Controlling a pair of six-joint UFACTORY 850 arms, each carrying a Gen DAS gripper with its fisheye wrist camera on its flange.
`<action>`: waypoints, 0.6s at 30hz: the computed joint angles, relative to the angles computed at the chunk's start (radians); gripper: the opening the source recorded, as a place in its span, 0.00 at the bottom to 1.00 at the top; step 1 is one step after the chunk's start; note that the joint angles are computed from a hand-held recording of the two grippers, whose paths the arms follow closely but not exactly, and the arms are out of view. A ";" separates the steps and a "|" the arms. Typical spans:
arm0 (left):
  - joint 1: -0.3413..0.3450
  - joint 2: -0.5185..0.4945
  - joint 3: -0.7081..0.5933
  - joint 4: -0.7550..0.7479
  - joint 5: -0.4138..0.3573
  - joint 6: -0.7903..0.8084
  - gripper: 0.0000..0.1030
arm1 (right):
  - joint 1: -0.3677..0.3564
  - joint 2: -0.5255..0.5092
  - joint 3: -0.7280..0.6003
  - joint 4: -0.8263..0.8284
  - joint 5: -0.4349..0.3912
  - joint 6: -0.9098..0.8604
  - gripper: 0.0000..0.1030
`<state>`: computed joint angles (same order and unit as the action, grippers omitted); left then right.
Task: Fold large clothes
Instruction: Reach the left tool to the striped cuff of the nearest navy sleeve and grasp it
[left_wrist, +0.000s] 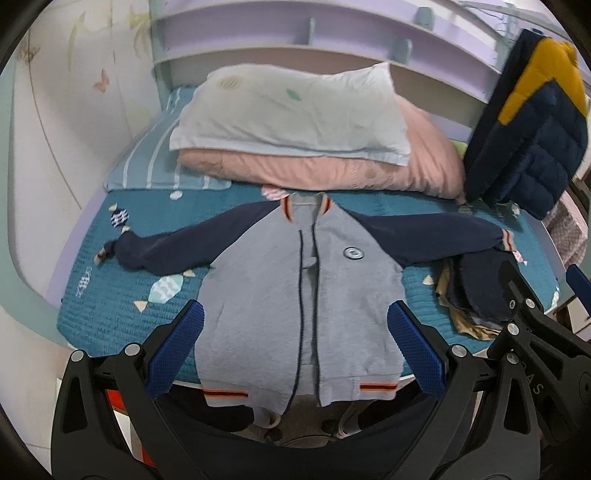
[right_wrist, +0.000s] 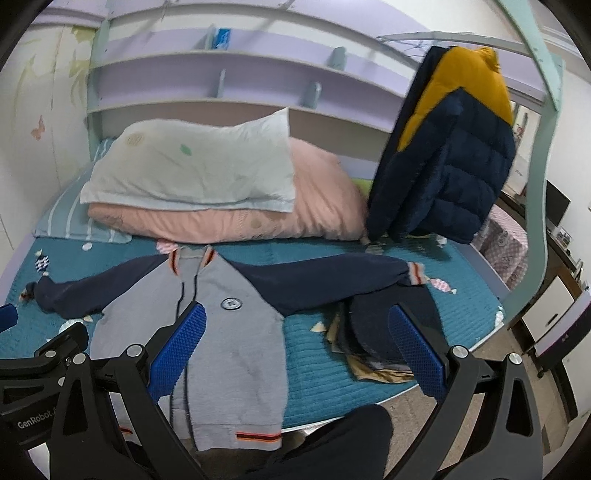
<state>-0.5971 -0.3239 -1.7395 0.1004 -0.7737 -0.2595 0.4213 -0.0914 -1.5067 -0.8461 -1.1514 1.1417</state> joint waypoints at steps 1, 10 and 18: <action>0.015 -0.015 -0.010 -0.011 -0.006 0.007 0.96 | -0.003 -0.021 -0.017 0.013 0.010 -0.011 0.93; 0.144 -0.142 -0.088 -0.062 -0.062 0.024 0.96 | -0.030 -0.260 -0.222 0.183 0.109 -0.213 0.93; 0.278 -0.298 -0.218 -0.104 -0.135 0.019 0.96 | -0.053 -0.555 -0.540 0.440 0.189 -0.515 0.93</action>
